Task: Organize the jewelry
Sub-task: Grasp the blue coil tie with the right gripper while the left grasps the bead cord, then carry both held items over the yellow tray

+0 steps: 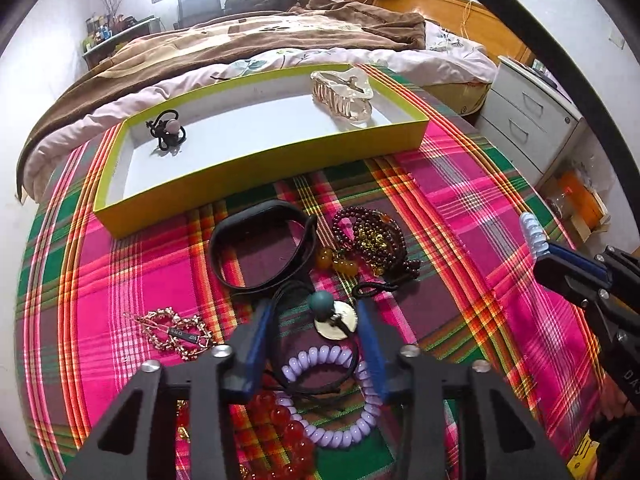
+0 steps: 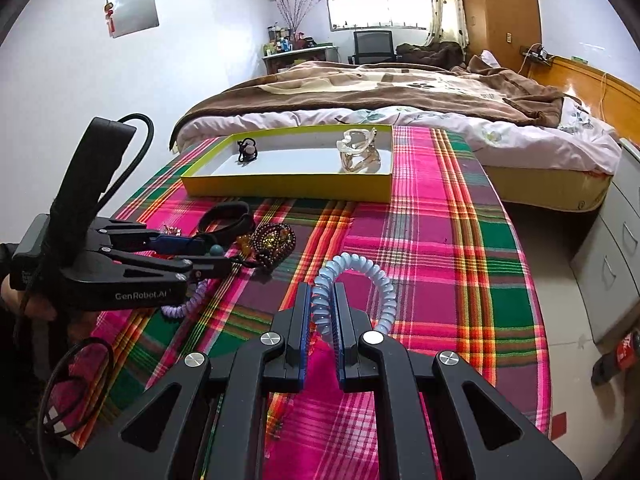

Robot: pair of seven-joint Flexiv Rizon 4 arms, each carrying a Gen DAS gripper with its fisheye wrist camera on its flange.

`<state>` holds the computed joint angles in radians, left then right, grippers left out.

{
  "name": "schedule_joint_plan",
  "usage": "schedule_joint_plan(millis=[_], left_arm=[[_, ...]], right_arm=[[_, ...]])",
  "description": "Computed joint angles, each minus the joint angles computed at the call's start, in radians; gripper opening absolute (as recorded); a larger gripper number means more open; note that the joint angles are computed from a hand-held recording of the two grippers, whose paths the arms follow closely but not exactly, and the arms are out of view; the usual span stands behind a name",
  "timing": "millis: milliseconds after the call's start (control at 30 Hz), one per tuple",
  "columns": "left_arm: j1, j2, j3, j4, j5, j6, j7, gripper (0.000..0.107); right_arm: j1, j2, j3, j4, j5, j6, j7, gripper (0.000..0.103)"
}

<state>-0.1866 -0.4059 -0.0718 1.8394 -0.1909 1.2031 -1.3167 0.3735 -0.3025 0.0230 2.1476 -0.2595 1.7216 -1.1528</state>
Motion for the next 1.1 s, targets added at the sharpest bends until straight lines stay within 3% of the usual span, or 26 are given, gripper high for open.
schedule_joint_plan(millis=[133, 367, 733, 967, 1100], left_arm=[[0.021, 0.006, -0.024, 0.020, -0.039, 0.016, 0.023, 0.022], [0.045, 0.026, -0.053, 0.064, -0.113, 0.055, 0.058, 0.021], [0.062, 0.075, -0.069, 0.103, -0.201, 0.108, 0.096, 0.021], [0.067, 0.089, -0.053, 0.076, -0.207, 0.110, 0.098, 0.021], [0.068, 0.079, -0.038, 0.037, -0.194, 0.106, 0.083, 0.021]], right_arm=[[0.023, 0.003, -0.024, 0.005, -0.002, 0.003, 0.003, 0.010], [0.050, 0.013, -0.053, 0.013, -0.004, 0.005, 0.009, 0.010], [0.168, 0.047, -0.183, 0.017, -0.028, 0.015, 0.028, 0.010], [0.150, 0.034, -0.168, -0.046, -0.053, -0.003, 0.037, 0.010], [0.090, 0.003, -0.106, -0.118, -0.068, -0.037, 0.034, 0.010]])
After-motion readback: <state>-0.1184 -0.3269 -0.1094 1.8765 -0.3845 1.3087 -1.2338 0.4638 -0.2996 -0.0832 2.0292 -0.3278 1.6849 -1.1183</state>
